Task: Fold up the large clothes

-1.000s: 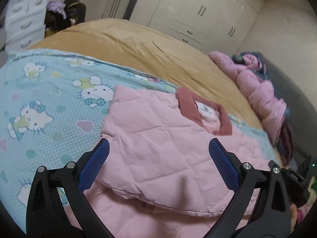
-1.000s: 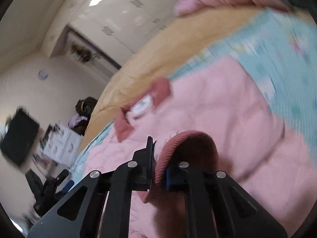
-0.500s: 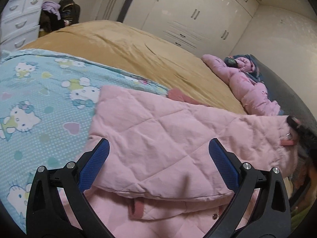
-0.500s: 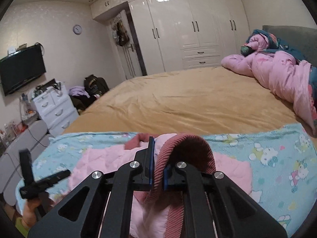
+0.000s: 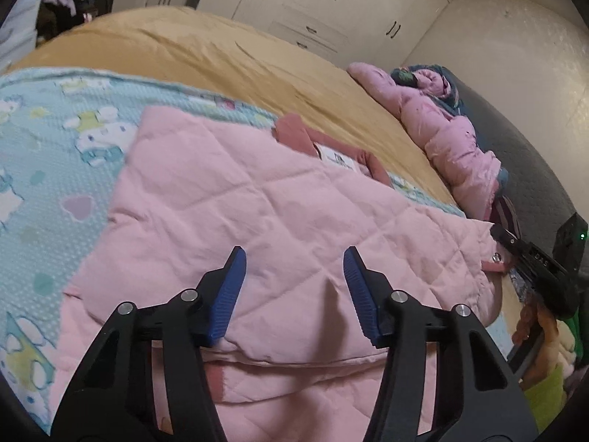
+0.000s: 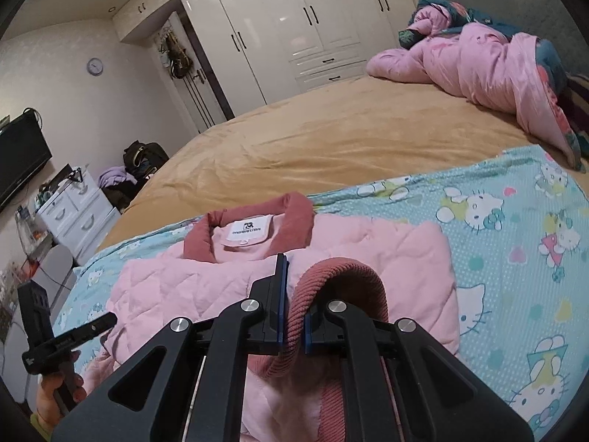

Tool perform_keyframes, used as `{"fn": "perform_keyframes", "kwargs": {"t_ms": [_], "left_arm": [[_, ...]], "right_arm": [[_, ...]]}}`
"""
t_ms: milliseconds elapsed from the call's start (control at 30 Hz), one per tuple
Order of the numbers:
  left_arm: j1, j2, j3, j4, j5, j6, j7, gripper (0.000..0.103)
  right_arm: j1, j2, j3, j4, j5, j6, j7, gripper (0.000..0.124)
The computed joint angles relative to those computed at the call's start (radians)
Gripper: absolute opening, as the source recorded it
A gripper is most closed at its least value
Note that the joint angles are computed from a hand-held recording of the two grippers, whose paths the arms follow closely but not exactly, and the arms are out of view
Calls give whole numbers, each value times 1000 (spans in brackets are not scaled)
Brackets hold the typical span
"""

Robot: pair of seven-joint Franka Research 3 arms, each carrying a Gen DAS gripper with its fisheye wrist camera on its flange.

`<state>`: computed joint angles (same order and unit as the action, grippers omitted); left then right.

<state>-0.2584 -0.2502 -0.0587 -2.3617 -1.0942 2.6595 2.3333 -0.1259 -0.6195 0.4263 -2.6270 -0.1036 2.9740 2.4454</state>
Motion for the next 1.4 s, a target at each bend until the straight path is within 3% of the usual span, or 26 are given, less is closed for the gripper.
{"fn": "perform_keyframes", "kwargs": {"t_ms": [233, 400, 433, 500, 567, 633, 700, 767, 867, 900, 967, 1033, 1100, 1200, 1333, 1400], "left_arm": [[6, 34, -28, -4, 155, 25, -83, 46], [7, 49, -19, 4, 167, 5, -92, 46], [9, 51, -25, 2, 183, 14, -105, 46], [8, 52, -32, 1, 209, 26, -122, 46], [6, 56, -32, 4, 224, 28, -132, 46], [4, 61, -31, 10, 231, 26, -138, 46], [3, 63, -34, 11, 243, 30, -148, 46], [2, 63, -34, 11, 250, 33, -151, 46], [-2, 62, -30, 10, 245, 31, -148, 47], [-3, 62, -31, 8, 246, 35, -149, 47], [-3, 62, -36, 5, 261, 44, -159, 47], [-6, 62, -34, 5, 265, 46, -160, 47], [-8, 62, -32, 6, 264, 44, -159, 47], [-8, 61, -32, 4, 272, 49, -165, 47], [-11, 62, -41, -4, 316, 72, -190, 47], [-16, 63, -38, -6, 321, 79, -188, 48]], "right_arm": [[24, 0, -11, 11, 19, -48, 20, 8], [15, -45, 7, 7, 12, -96, 117, 33], [-10, -67, 34, 5, 1, -108, 156, 38], [-45, -90, 78, 16, -34, -133, 208, 59], [-17, -57, 73, 46, -59, -135, 194, 65], [-60, -45, 140, 109, -138, -195, 207, 69], [-63, -12, 158, 149, -189, -213, 210, 81], [-90, 0, 203, 201, -249, -303, 241, 82], [-170, -78, 286, 210, -373, -330, 370, 81], [-164, -83, 275, 198, -385, -298, 398, 82], [-70, -11, 174, 174, -348, -206, 365, 82], [23, 84, 94, 184, -292, -207, 307, 82], [69, 137, 54, 183, -278, -198, 293, 82], [140, 214, -1, 200, -269, -228, 254, 82], [231, 297, -66, 254, -262, -349, 178, 82], [263, 330, -97, 259, -258, -357, 164, 83]]}}
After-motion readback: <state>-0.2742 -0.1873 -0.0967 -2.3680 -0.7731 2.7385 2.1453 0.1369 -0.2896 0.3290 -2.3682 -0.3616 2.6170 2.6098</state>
